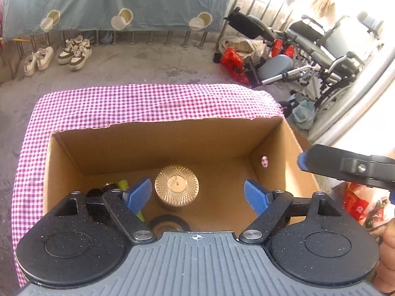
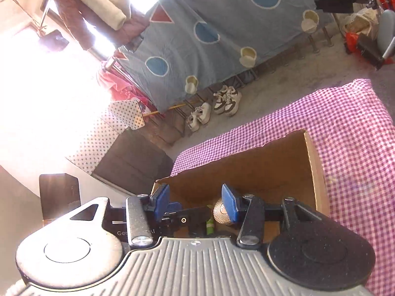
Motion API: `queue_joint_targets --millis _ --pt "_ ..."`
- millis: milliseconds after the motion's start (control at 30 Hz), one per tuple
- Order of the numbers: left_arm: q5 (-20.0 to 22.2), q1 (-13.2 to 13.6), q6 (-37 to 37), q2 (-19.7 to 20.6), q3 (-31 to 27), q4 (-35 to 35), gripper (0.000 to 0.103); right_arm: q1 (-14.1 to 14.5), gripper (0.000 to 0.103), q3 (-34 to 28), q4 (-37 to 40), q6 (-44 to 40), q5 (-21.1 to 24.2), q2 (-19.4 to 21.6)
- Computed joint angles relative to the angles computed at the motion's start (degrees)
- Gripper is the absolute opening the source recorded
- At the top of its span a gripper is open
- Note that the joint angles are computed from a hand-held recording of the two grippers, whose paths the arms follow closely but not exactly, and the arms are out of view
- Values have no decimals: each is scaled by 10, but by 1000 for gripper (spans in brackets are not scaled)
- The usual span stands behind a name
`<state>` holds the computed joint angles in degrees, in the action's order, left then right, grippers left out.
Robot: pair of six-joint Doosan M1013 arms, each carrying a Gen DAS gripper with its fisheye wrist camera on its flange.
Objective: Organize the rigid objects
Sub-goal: 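Lower the jar into the box and open the right gripper, then move the right gripper back to the white plug charger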
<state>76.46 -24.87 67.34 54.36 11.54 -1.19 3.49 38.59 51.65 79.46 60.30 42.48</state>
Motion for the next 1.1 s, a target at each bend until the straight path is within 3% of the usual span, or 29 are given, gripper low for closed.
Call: queue_joint_targets --millis 200,333,567,833,1100 --pt "-150 -15 34 -133 231 20 94 -17 50 212 114 -123 -88 -126" --pt "-244 -28 55 -202 354 26 99 -17 51 316 163 -168 -122 -180" --pt "-347 -44 19 -272 506 24 100 -9 51 408 170 -150 -149 -215" --pt "-395 -67 -11 -293 582 69 100 -4 51 428 141 -114 -124 -216" --pt "-393 -73 -23 -285 589 86 100 1 51 421 130 -98 -112 -206"
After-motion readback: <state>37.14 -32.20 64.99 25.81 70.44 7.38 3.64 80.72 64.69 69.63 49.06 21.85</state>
